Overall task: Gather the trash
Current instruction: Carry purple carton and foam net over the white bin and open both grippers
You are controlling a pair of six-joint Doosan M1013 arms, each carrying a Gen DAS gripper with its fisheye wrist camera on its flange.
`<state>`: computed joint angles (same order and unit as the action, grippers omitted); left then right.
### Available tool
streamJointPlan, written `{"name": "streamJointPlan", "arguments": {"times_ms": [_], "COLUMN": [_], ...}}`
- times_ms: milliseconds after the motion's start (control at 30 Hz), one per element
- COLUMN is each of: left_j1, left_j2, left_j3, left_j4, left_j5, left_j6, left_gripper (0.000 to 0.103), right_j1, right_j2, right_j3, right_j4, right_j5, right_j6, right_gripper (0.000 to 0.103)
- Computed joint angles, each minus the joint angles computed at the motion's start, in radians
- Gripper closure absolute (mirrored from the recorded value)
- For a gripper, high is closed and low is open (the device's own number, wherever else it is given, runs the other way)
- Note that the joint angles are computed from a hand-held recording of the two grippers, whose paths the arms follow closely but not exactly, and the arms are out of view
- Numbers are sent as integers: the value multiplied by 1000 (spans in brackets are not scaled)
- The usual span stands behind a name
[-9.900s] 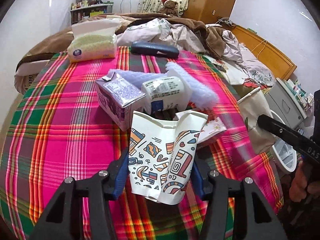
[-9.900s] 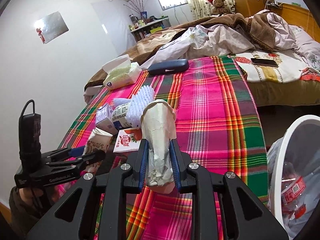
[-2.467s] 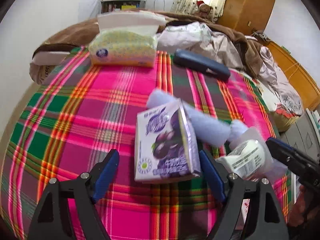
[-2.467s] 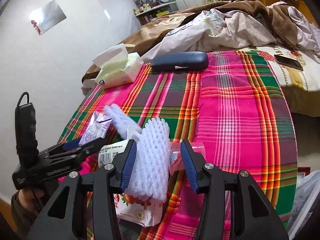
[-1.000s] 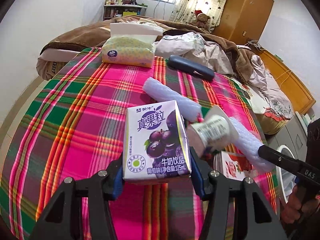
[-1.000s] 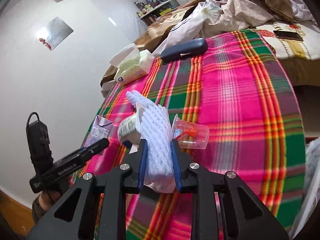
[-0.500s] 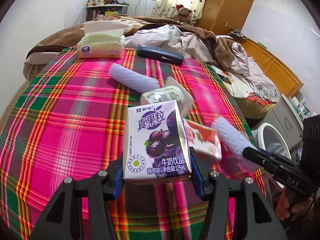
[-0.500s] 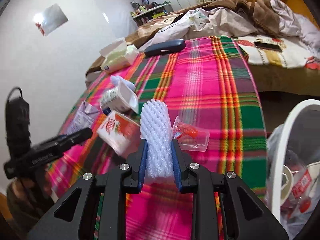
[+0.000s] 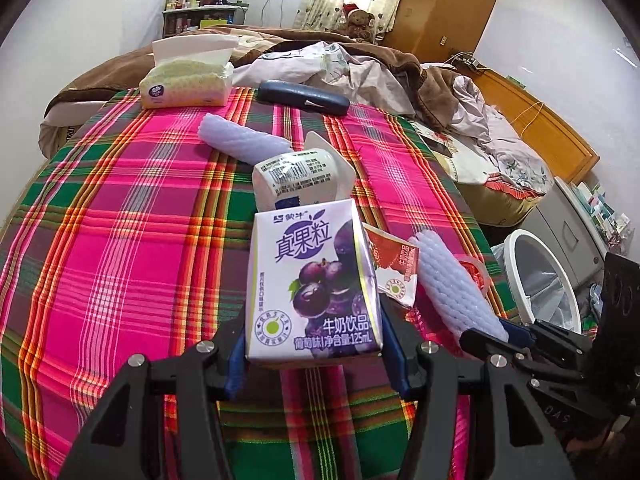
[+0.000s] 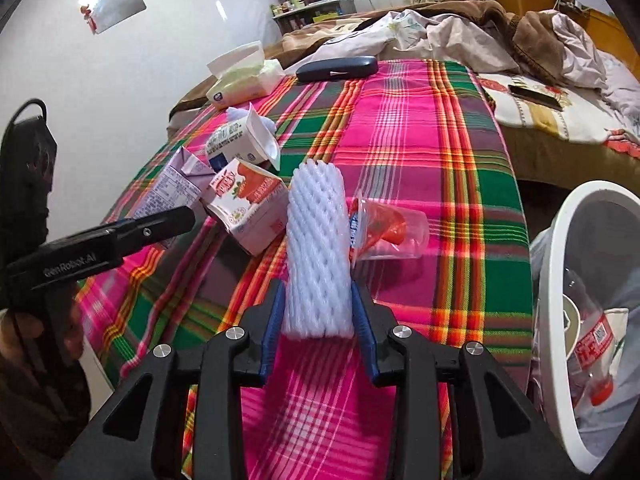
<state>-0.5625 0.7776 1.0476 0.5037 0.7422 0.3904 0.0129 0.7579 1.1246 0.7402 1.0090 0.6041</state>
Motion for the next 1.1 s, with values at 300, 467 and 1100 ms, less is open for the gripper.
{"name": "streamJointPlan", "arguments": {"times_ms": [300, 467, 1100], "left_j1": [-9, -17, -61], "left_j2": [-4, -10, 26], "left_j3": [4, 8, -110], "left_j4": [20, 37, 92], "left_j5": [4, 6, 40], "left_j6": [-14, -26, 60], "left_gripper": [46, 46, 46], "right_j1": [12, 10, -47], "right_j2": [-17, -37, -84], "right_j3": [35, 64, 109], "right_j4": [10, 43, 229], "right_j5": [-55, -89, -164], "right_j6": [-24, -61, -109], "right_gripper": [81, 84, 84]}}
